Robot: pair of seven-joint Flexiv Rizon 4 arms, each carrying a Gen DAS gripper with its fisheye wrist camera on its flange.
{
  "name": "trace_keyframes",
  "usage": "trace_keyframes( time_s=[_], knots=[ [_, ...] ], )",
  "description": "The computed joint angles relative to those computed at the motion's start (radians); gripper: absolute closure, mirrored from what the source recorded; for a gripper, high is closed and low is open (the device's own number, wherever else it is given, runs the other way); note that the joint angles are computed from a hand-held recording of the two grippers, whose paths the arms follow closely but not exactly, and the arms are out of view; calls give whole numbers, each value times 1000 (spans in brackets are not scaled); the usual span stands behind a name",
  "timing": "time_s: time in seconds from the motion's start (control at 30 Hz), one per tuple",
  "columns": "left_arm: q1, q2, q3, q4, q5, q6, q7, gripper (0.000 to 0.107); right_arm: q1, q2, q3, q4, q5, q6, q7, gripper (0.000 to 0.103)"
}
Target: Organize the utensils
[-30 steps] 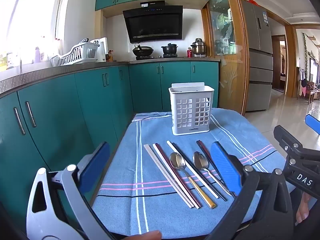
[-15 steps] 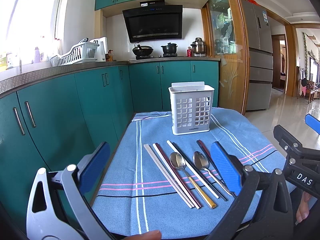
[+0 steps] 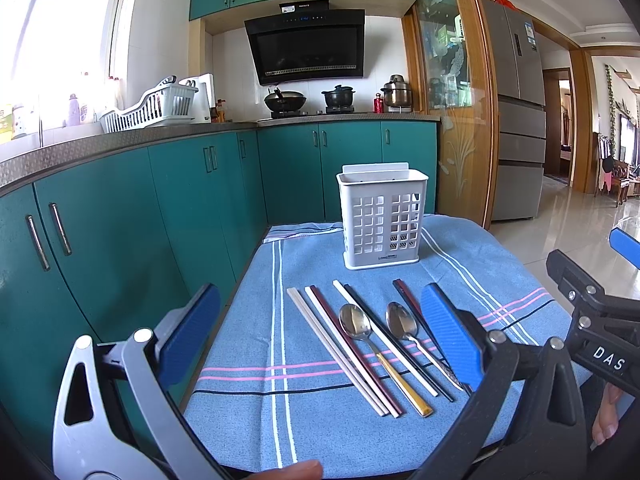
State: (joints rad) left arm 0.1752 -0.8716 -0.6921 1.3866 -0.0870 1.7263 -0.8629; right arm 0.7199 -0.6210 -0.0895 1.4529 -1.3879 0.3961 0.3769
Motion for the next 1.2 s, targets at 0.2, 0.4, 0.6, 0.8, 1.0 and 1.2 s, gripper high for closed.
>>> trace_keyframes(
  time_s=[0.2, 0.4, 0.6, 0.8, 1.0, 1.2],
  knots=[
    [-1, 0, 2, -1, 2, 1, -2, 8, 0, 0, 0, -1, 1, 1, 0, 3],
    [-5, -3, 4, -9, -2, -4, 2, 8, -1, -5, -2, -5, 2, 4, 1, 3],
    [-10, -8, 8, -13, -4, -3, 2, 8, 0, 2, 1, -1, 3, 2, -1, 3],
    [-11, -11, 8, -12, 0, 3, 0, 8, -4, -5, -2, 3, -4, 10, 12, 3],
    [-10, -17, 8, -17, 1, 0, 2, 8, -4, -2, -1, 5, -4, 10, 11, 3],
    [-11, -16, 9, -17, 1, 0, 2, 8, -3, -3, -1, 4, -3, 9, 10, 3]
  ],
)
